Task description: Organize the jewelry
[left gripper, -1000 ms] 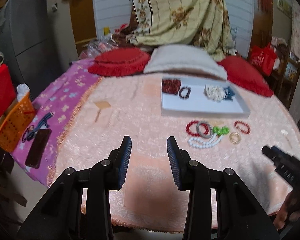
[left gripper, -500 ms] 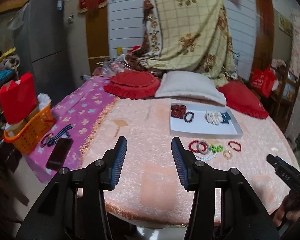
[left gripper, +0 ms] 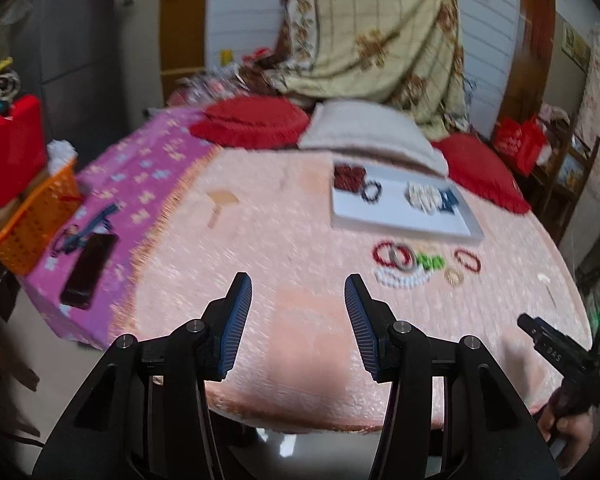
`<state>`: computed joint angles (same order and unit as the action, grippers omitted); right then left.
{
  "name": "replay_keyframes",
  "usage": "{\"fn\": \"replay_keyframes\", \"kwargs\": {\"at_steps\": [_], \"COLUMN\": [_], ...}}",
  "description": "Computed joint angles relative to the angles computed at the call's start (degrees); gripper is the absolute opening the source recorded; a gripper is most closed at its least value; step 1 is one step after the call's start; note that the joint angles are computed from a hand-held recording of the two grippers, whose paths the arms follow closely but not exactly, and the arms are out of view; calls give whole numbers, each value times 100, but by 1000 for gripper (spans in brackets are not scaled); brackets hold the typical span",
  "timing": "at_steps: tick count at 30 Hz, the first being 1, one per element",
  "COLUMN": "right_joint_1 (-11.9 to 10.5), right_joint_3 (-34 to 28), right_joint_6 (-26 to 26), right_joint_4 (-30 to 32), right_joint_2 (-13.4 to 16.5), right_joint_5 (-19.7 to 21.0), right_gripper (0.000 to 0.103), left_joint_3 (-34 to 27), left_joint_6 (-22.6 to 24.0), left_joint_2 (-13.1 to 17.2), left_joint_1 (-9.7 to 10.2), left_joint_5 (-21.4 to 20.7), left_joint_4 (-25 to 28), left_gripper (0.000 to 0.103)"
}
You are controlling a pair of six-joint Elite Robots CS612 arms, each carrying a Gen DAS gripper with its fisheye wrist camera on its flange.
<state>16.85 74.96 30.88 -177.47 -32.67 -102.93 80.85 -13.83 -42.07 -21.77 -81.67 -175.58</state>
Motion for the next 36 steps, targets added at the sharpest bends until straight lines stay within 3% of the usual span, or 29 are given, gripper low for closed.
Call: {"fn": "replay_keyframes", "kwargs": {"at_steps": [8,10,12,19,22,27,30,33,36], "right_joint_1": [-264,-326,-373,-561,-592,-682,-690,-668,-654], "right_joint_3": [-31,-92,-202,-1029,-1501,-1988,-2196,-2417,-2636], "right_joint_6": [292,248,177,-54,-253,-256,-350,-489,-562], "right_joint_4": [-26,-86,-54,485,886,1371,1554,1767,1947], "right_joint_2": [171,229,286,633,843,1073,1172,1275,1382], "right_joint_5": [521,646,759,894,731,847,821,725,670], "right_gripper": [44,44,44,44,44,44,44,44,42], "left_joint_3": [-934,-1318,-1687,-3085,-3828,-5339,-6022,-6440,-6271], "left_joint_6": [356,296,273,386,556,718,906,1090,1214], "left_joint_2": [621,841,1033,1745,2129,2916,3280,3517,3466], "left_joint_1": [18,79,112,135,117,116,83,55,36], "left_joint_5": [-1042,-1495,-1703,-1961,-1942,-2121,-1995,-1859,-1787], "left_joint_4": [1066,1369,1671,2756,3240,4282,4719,5010,4729], "left_gripper": [47,39,38,38,38,37,26,22,21]}}
